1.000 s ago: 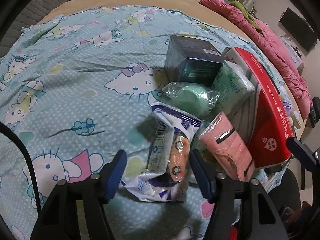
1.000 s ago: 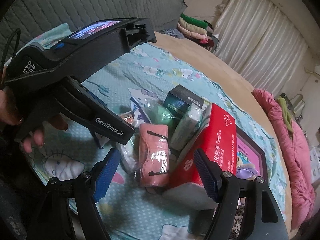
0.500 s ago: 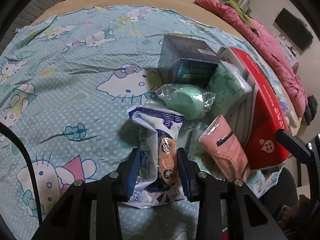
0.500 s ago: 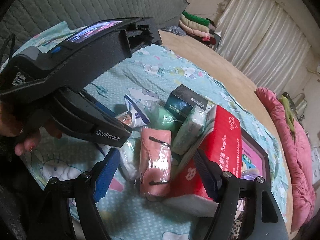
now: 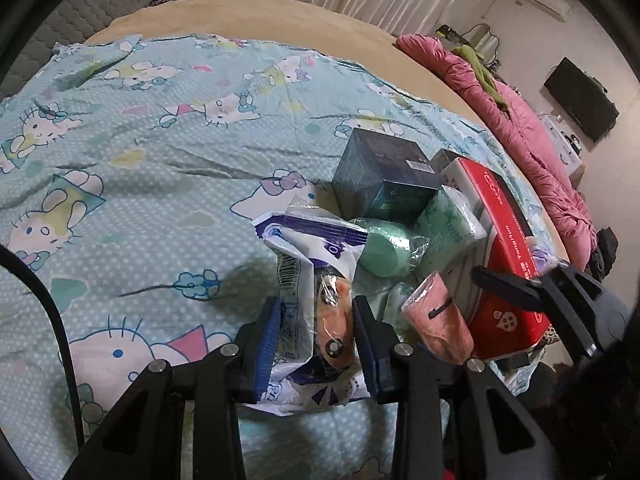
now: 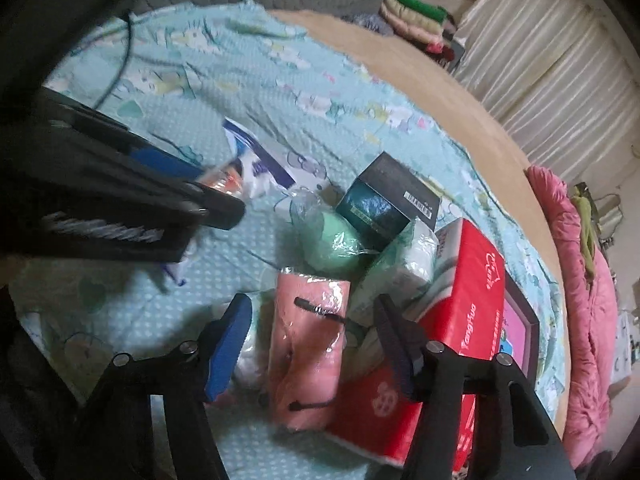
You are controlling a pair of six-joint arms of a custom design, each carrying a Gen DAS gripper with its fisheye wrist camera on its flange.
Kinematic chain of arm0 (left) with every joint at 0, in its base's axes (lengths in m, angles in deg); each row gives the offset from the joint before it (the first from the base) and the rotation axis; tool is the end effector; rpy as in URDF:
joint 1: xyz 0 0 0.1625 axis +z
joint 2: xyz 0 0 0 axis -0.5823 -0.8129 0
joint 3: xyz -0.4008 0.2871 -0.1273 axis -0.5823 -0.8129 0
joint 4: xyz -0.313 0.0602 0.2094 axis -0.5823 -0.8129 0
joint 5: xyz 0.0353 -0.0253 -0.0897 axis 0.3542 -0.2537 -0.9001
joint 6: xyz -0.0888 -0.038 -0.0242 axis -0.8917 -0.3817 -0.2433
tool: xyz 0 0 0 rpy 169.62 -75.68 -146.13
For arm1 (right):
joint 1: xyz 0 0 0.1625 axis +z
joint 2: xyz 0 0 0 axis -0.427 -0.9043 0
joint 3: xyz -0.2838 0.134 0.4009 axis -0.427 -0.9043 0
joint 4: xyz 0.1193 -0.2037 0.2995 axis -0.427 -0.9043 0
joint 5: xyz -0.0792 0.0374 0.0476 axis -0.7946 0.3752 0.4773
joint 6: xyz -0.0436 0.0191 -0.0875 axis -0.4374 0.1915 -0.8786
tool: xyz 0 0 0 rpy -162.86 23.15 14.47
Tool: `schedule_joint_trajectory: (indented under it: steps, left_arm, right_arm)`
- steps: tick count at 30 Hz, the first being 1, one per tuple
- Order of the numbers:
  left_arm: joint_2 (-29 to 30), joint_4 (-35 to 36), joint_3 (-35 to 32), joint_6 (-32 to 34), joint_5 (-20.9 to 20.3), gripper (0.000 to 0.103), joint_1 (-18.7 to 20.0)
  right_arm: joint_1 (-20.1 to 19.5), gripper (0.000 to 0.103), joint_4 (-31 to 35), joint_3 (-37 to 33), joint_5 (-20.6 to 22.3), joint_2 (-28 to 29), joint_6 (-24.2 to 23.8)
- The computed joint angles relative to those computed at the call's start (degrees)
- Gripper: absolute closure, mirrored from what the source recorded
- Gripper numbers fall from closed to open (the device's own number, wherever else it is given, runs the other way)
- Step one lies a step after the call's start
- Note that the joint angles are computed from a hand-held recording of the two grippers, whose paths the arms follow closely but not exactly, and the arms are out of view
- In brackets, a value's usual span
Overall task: Organize soft objects
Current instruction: 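Grasp the white-and-blue packet with the left tool while the right tool grasps the pink bagged towel, then carry the packet with the left tool while the right tool carries the pink towel over the tray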
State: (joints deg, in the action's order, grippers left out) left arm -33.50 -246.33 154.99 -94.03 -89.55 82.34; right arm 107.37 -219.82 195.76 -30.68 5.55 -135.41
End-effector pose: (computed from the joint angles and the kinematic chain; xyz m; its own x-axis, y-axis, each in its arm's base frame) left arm -0.2870 -0.5814 -0.0933 -0.9045 0.0968 -0.4153 0.2788 0.8712 -0.4040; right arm 0.0065 -0.5612 0.1954 -0.2133 -0.5960 0.7741 -0.7854 0.5758 0.2269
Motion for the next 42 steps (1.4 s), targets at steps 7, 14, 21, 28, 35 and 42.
schedule_joint_trajectory:
  steps: [7,14,21,28,35,42]
  left_arm:
    - [-0.2,-0.3,0.5,0.9,0.1,0.066,-0.3]
    - [-0.4,0.0,0.4,1.6,0.8,0.066,-0.6]
    - [-0.8,-1.2,1.1,1.7,2.2,0.066,-1.7]
    - [-1.6,-2.0,2.0,1.5,4.1,0.066,-3.7]
    - [-2.5,-1.1,2.3,0.6,6.1,0.066,-5.9]
    - [-3.1,0.6,2.1,0.2,7.3,0.066,-8.3]
  right_arm:
    - [1.4,0.057,9.3,-5.2,-6.3,1.0,4.5]
    - [1.1,0.069,17.4,-6.7,-5.6,-0.2,10.1]
    - [0.6,0.075,24.0,-6.5,-0.6,-3.8,16.2]
    - [0.6,0.075,26.0,-4.8,4.2,-7.6,18.4]
    - [0.8,0.075,27.2,-3.7,8.1,-11.6,20.3]
    - [0.2,0.075,27.8,-2.4,10.9,-14.7,21.1]
